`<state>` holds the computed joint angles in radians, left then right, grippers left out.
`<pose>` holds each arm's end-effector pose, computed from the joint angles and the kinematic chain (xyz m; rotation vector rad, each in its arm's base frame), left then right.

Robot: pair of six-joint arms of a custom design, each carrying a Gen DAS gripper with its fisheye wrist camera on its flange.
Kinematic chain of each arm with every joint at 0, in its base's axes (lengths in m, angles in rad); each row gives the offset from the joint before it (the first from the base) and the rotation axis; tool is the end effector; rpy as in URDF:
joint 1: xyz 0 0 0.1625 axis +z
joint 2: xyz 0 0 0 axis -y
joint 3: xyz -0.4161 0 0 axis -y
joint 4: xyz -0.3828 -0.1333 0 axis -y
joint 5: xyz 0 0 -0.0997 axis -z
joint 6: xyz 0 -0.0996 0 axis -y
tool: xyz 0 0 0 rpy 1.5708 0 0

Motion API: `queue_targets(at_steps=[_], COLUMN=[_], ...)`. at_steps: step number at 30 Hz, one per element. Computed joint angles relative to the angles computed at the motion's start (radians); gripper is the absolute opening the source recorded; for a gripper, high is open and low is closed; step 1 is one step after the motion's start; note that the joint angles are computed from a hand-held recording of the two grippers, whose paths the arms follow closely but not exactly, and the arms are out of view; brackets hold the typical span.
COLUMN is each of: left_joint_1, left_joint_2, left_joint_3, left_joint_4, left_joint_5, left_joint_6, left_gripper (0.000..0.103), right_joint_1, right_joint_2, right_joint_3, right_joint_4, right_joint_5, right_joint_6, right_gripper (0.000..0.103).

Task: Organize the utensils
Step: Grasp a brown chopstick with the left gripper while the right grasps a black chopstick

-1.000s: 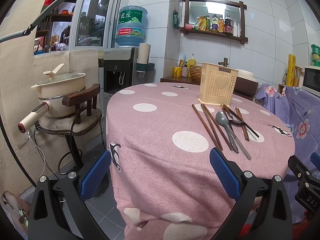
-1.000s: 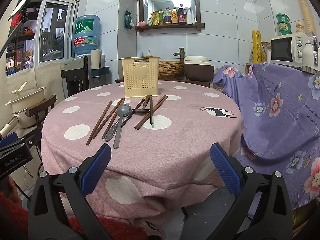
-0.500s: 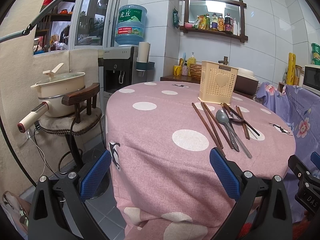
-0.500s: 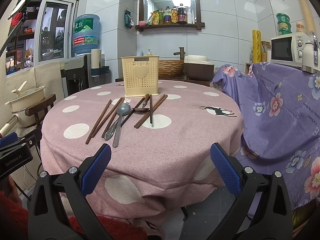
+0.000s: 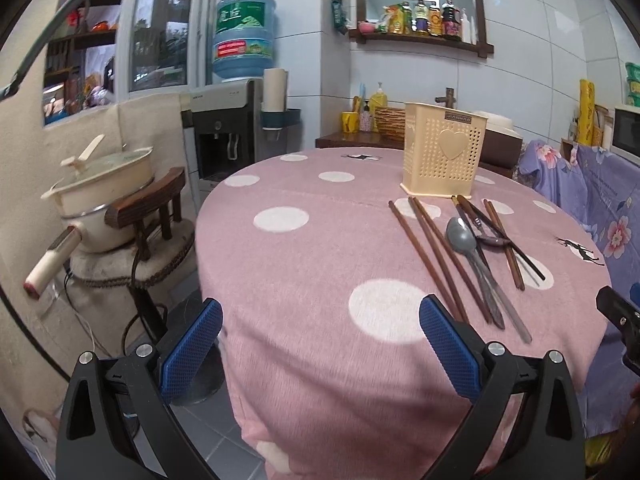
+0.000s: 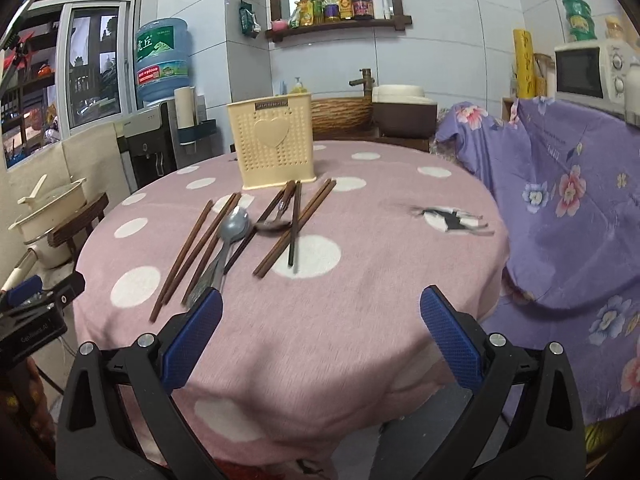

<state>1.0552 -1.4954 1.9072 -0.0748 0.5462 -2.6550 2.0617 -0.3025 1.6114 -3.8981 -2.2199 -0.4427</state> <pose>-0.0062 -0.4539 0.3130 0.2357 1.9288 -1.2947 0.3549 -0.5090 -0.0400 0.6304 -2.1832 1.2646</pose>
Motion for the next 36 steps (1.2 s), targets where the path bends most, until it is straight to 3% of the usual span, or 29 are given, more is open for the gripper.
queue_targets(at_steps=[4, 8, 13, 17, 23, 26, 32, 36], left_joint_1=[0.036, 0.083, 0.105, 0.133, 0.156, 0.168, 0.180, 0.182], left_joint_2=[0.090, 0.198, 0.296, 0.395, 0.521, 0.578, 0.647, 0.653], left_joint_3=[-0.156, -0.340, -0.493, -0.665, -0.857, -0.942, -1.049, -1.058], left_joint_4=[0.201, 0.451, 0.537, 0.685, 0.835, 0.920, 1.001, 1.004], left_joint_5=[0.060, 0.134, 0.125, 0.165, 0.197, 0.225, 0.228, 0.222], left_joint_6=[-0.073, -0.213, -0.173, -0.225, -0.263, -0.293, -0.332, -0.331], left_gripper=[0.098, 0.098, 0.096, 0.090, 0.068, 0.060, 0.055, 0.055], right_joint_1=[-0.005, -0.025, -0.044, -0.057, -0.062, -0.077, -0.104, -0.114], right_joint_2=[-0.006, -0.034, -0.029, 0.000, 0.084, 0.122, 0.285, 0.352], right_joint_3=[-0.064, -0.119, -0.230, -0.355, -0.584, -0.709, -1.082, -1.230], right_joint_4=[0.116, 0.307, 0.480, 0.610, 0.837, 1.020, 1.350, 1.460], right_joint_5=[-0.026, -0.027, -0.029, -0.011, 0.028, 0.096, 0.098, 0.104], right_joint_6=[-0.035, 0.026, 0.060, 0.082, 0.067, 0.105, 0.168, 0.182], right_gripper=[0.098, 0.098, 0.098, 0.096, 0.069, 0.053, 0.027, 0.017])
